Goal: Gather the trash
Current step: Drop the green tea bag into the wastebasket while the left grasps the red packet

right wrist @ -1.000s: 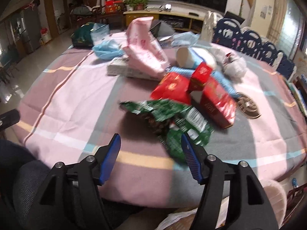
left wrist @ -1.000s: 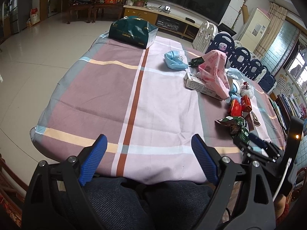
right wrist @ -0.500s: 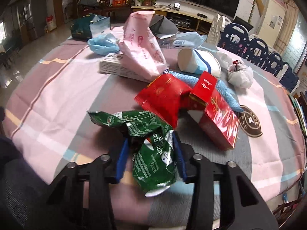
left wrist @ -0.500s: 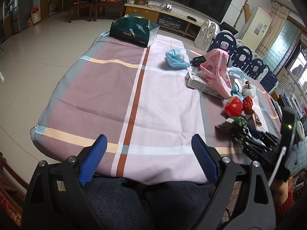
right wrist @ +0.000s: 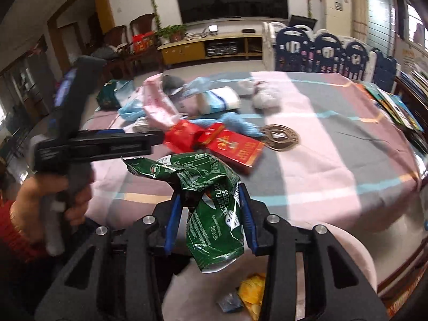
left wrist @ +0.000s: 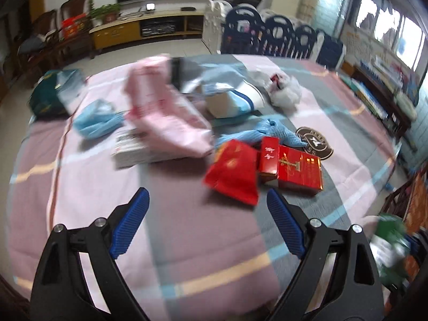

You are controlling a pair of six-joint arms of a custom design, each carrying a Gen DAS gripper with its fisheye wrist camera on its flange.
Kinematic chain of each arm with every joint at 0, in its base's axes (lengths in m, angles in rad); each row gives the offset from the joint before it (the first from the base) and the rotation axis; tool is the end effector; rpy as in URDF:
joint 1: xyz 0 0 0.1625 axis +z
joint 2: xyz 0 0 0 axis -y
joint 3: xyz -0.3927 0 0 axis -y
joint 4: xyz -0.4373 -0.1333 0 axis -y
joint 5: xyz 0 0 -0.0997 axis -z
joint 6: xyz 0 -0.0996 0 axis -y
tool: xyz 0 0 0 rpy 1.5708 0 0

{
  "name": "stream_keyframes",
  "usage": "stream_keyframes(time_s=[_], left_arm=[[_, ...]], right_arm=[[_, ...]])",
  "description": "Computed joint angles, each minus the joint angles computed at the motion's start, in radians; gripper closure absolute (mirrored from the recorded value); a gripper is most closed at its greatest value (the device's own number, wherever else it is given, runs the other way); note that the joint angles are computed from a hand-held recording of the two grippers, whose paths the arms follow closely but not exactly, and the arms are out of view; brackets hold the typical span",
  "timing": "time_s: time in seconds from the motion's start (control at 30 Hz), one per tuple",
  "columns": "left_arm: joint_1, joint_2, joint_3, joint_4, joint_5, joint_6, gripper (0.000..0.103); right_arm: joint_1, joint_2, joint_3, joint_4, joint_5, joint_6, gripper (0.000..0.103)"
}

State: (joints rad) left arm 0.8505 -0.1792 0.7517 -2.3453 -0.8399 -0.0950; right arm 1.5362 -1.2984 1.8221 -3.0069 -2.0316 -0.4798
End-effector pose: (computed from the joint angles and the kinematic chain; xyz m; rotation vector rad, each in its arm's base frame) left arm -0.4214 -0.7831 -0.0571 0.6713 2.3894 -0.6070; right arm 0.0677 -0.6186 0.3463 0.2508 -2.3133 0.9591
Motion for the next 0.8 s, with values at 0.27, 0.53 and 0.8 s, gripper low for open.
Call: stream_keyframes(time_s=[0.27,0.53,0.8], left_arm=[[0.042,0.201,-0.339,0.254,-0.099,-0.025,0.052],[0.010,-0.096,0.170,-0.037,-0.054,-0.060,0.055],[-0.102,-0.322,0.521,-0.221,0.031,-0.038,0.055]], right_arm=[[-0.057,-0.114,0.093,0.028,0.021,0.071,0.062],[-0.037,-0.142,0.126,0.042,-0.006,0.066,0.062],[0.020,-0.236,0.190,0.036,-0.103,0.026,0.062]])
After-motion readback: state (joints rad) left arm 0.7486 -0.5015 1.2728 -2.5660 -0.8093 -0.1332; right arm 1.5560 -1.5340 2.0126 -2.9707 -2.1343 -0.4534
